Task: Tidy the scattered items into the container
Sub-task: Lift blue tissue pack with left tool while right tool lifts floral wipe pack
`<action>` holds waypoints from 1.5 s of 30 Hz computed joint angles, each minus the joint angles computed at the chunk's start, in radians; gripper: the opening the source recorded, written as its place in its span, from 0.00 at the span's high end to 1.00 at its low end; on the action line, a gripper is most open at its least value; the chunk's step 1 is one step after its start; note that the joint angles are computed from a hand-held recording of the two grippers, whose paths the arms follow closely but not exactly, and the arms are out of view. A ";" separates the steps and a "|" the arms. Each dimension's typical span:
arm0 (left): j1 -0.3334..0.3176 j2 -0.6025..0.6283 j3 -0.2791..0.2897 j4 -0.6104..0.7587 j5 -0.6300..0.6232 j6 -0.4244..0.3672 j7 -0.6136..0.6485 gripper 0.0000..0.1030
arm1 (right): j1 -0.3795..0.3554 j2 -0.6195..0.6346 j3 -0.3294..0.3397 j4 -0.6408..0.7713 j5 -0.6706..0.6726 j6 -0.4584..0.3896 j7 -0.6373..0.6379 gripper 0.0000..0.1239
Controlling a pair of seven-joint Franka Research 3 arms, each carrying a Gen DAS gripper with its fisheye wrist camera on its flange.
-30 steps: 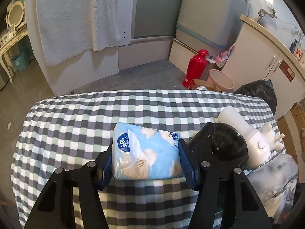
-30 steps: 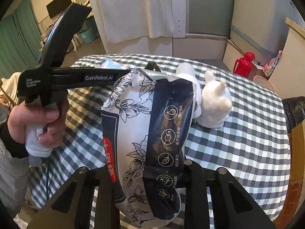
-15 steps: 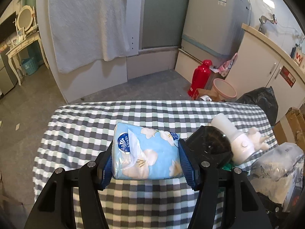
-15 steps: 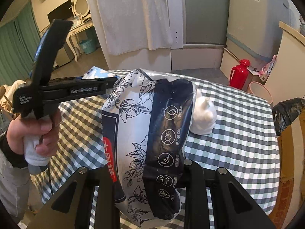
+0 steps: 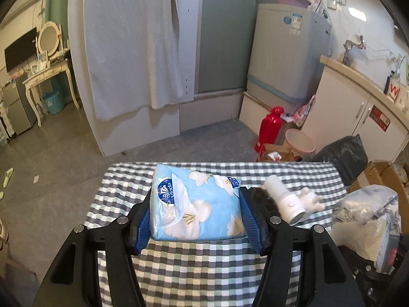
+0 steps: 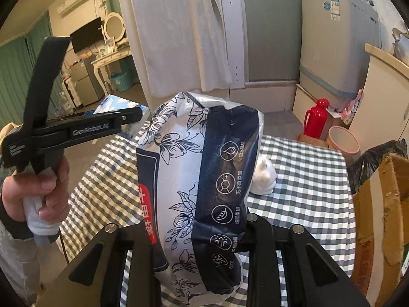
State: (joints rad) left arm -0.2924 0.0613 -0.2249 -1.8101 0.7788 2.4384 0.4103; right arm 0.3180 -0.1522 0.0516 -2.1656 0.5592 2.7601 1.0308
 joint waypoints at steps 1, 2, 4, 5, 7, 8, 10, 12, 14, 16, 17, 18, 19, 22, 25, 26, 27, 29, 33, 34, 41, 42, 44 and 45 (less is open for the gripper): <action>-0.004 -0.010 -0.003 -0.001 0.008 -0.007 -0.006 0.40 | 0.002 -0.010 -0.002 -0.005 0.010 0.004 -0.008 0.80; -0.007 -0.020 -0.006 -0.002 0.016 -0.013 -0.013 0.40 | 0.005 -0.021 -0.005 -0.011 0.021 0.006 -0.015 0.80; -0.012 -0.041 -0.014 -0.007 0.035 -0.024 -0.031 0.40 | 0.010 -0.049 -0.009 -0.027 0.037 0.012 -0.026 0.80; -0.014 -0.051 -0.018 -0.009 0.045 -0.030 -0.040 0.40 | 0.012 -0.065 -0.010 -0.038 0.041 0.016 -0.030 0.80; -0.020 -0.070 -0.031 -0.010 0.078 -0.050 -0.068 0.40 | 0.016 -0.089 -0.015 -0.051 0.048 0.020 -0.037 0.80; -0.022 -0.075 -0.037 -0.007 0.094 -0.066 -0.080 0.40 | 0.018 -0.102 -0.018 -0.059 0.051 0.023 -0.039 0.80; -0.028 -0.089 -0.049 -0.008 0.118 -0.092 -0.103 0.40 | 0.023 -0.131 -0.022 -0.076 0.056 0.028 -0.043 0.80; -0.030 -0.105 -0.058 -0.015 0.126 -0.098 -0.119 0.40 | 0.023 -0.158 -0.025 -0.094 0.052 0.036 -0.039 0.80; -0.033 -0.121 -0.069 -0.019 0.138 -0.110 -0.134 0.40 | 0.028 -0.181 -0.033 -0.106 0.055 0.042 -0.042 0.80; -0.037 -0.134 -0.080 -0.022 0.149 -0.123 -0.146 0.40 | 0.034 -0.201 -0.041 -0.117 0.061 0.049 -0.047 0.80; -0.039 -0.138 -0.086 -0.022 0.157 -0.131 -0.152 0.40 | 0.038 -0.211 -0.047 -0.122 0.066 0.051 -0.051 0.80; -0.041 -0.146 -0.091 -0.025 0.163 -0.138 -0.158 0.40 | 0.041 -0.223 -0.051 -0.129 0.070 0.055 -0.055 0.80; -0.043 -0.153 -0.097 -0.026 0.169 -0.145 -0.163 0.40 | 0.043 -0.236 -0.054 -0.136 0.072 0.058 -0.056 0.80; -0.051 -0.161 -0.114 -0.016 0.185 -0.167 -0.176 0.40 | 0.052 -0.265 -0.067 -0.153 0.081 0.065 -0.070 0.80; -0.064 -0.165 -0.133 -0.004 0.210 -0.197 -0.193 0.40 | 0.055 -0.286 -0.074 -0.165 0.083 0.074 -0.076 0.80; -0.068 -0.166 -0.136 -0.002 0.217 -0.203 -0.196 0.40 | 0.054 -0.297 -0.075 -0.171 0.082 0.077 -0.075 0.80; -0.071 -0.166 -0.139 0.002 0.223 -0.209 -0.200 0.40 | 0.053 -0.308 -0.077 -0.178 0.081 0.078 -0.076 0.80; -0.079 -0.169 -0.146 0.007 0.235 -0.222 -0.209 0.40 | 0.050 -0.327 -0.084 -0.189 0.078 0.084 -0.077 0.80; -0.095 -0.169 -0.157 0.019 0.250 -0.244 -0.213 0.40 | 0.043 -0.359 -0.099 -0.213 0.077 0.096 -0.067 0.80; -0.099 -0.166 -0.161 0.025 0.255 -0.250 -0.215 0.40 | 0.042 -0.367 -0.104 -0.219 0.077 0.099 -0.068 0.80; -0.129 -0.147 -0.169 0.054 0.273 -0.271 -0.215 0.40 | 0.015 -0.414 -0.106 -0.252 0.048 0.112 -0.042 0.80; -0.134 -0.141 -0.170 0.061 0.277 -0.275 -0.214 0.40 | 0.012 -0.417 -0.107 -0.253 0.042 0.113 -0.037 0.80; -0.143 -0.128 -0.170 0.077 0.284 -0.279 -0.213 0.40 | 0.005 -0.419 -0.109 -0.255 0.032 0.118 -0.028 0.80; -0.148 -0.120 -0.169 0.085 0.287 -0.280 -0.213 0.40 | 0.002 -0.420 -0.112 -0.255 0.027 0.121 -0.026 0.80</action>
State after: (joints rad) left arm -0.4404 -0.0591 -0.3939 -1.7248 1.0658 2.1580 0.1977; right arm 0.3200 -0.5720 -0.0601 -2.4205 0.5865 2.8809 1.0049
